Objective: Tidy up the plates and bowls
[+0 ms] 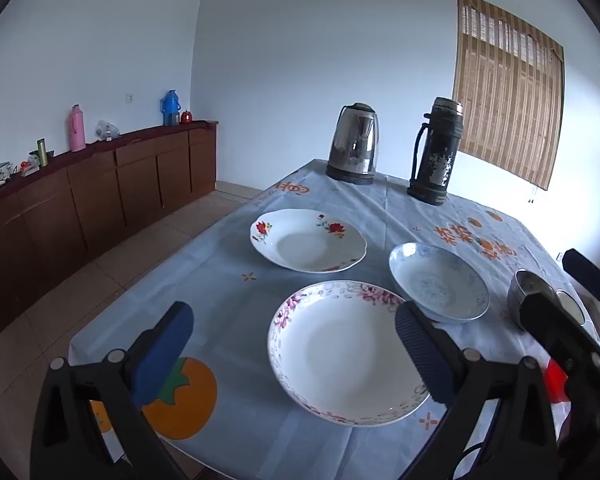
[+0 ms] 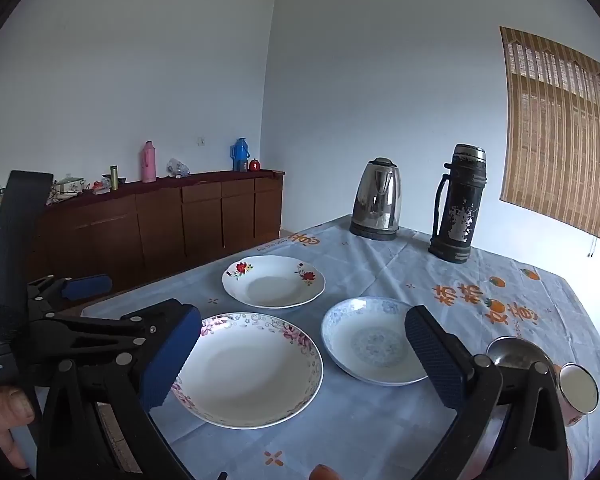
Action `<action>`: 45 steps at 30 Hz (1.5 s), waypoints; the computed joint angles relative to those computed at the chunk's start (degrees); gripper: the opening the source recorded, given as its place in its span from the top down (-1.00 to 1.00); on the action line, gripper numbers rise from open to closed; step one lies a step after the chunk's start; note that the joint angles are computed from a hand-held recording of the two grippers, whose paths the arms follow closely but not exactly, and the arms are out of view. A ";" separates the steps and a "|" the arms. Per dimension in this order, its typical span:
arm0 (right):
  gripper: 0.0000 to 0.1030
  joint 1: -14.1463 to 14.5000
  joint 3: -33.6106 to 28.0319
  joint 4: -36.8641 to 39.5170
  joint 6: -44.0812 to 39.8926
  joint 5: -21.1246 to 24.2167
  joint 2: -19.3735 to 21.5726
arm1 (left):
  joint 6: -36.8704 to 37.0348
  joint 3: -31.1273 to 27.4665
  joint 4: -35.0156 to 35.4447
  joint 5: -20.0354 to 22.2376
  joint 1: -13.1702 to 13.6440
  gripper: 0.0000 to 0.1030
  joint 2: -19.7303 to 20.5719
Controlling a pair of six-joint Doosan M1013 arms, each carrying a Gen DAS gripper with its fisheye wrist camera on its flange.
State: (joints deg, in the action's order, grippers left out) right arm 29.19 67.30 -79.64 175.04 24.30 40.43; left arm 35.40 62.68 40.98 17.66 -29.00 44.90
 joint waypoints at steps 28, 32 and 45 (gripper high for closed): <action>-0.99 0.08 0.86 -3.44 3.62 0.24 -0.25 | -2.18 0.05 3.53 0.03 -0.20 -0.99 -0.11; -0.99 0.05 0.99 -3.79 4.55 0.35 -0.37 | -2.78 0.25 3.95 -0.22 -0.13 -0.99 -0.17; -0.98 0.01 0.56 -3.01 3.86 0.59 -0.05 | -6.13 0.46 7.23 -0.25 -0.16 -0.99 -0.08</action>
State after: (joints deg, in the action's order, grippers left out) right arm 29.20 67.86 -82.65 178.91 24.88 40.38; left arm 29.27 63.14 48.21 17.42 -29.16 44.82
